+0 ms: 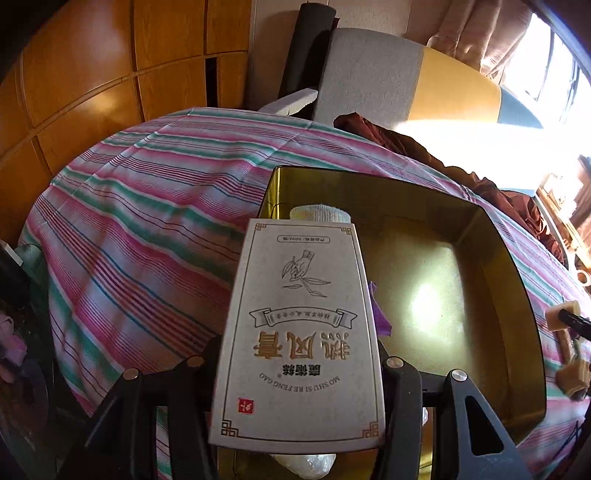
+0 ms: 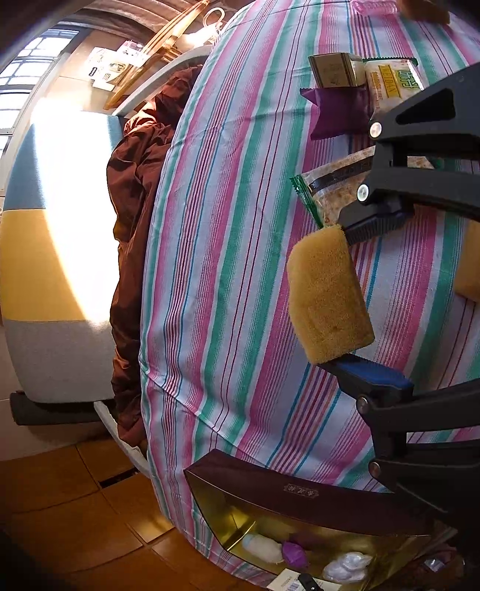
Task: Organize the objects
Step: 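Carry the white box into the gold tray and open the left tool, then lower the yellow sponge into the gold tray and open the right tool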
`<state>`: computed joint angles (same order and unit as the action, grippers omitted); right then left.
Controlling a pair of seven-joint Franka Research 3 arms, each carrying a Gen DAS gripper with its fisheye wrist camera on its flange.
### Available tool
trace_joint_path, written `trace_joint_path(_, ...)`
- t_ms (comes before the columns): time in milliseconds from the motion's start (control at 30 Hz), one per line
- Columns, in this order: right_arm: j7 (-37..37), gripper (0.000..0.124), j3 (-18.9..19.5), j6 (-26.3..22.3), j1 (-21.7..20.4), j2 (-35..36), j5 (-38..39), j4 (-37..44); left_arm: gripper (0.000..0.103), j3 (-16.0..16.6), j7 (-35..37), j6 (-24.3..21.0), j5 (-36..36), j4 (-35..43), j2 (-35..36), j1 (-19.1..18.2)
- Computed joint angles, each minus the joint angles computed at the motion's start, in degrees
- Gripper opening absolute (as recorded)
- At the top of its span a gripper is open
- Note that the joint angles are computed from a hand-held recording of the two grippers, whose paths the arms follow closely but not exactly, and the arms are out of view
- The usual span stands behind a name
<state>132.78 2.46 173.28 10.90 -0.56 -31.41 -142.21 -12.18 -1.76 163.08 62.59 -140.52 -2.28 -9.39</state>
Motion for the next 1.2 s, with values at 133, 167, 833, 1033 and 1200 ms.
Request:
trace_joint_path(133,-0.3,0.057,0.0,-0.1,0.1,0.1,-0.1,0.1,0.052,-0.1,1.1,-1.6,0.8,2.0,1.9,-0.6)
trace_joint_path(167,-0.4,0.057,0.0,-0.1,0.2,0.1,0.0,0.1,0.052,0.0,1.4,-1.9,0.9,2.7,2.6,-0.8)
trace_joint_path(833,-3.9,0.057,-0.5,-2.1,1.3,0.8,3.0,0.6,0.076,0.1,2.0,-0.2,1.9,-0.7,-2.3,-1.1)
trace_joint_path(1033,-0.3,0.057,-0.4,-2.6,1.1,-0.3,0.8,0.6,0.08,-1.3,-1.2,1.2,3.5,-4.3,-7.1,1.4)
trace_joint_path(1200,-2.1,0.057,2.7,-0.8,1.5,-3.5,5.0,0.0,0.085,-3.0,-3.7,-0.1,5.5,-5.8,-10.0,3.0)
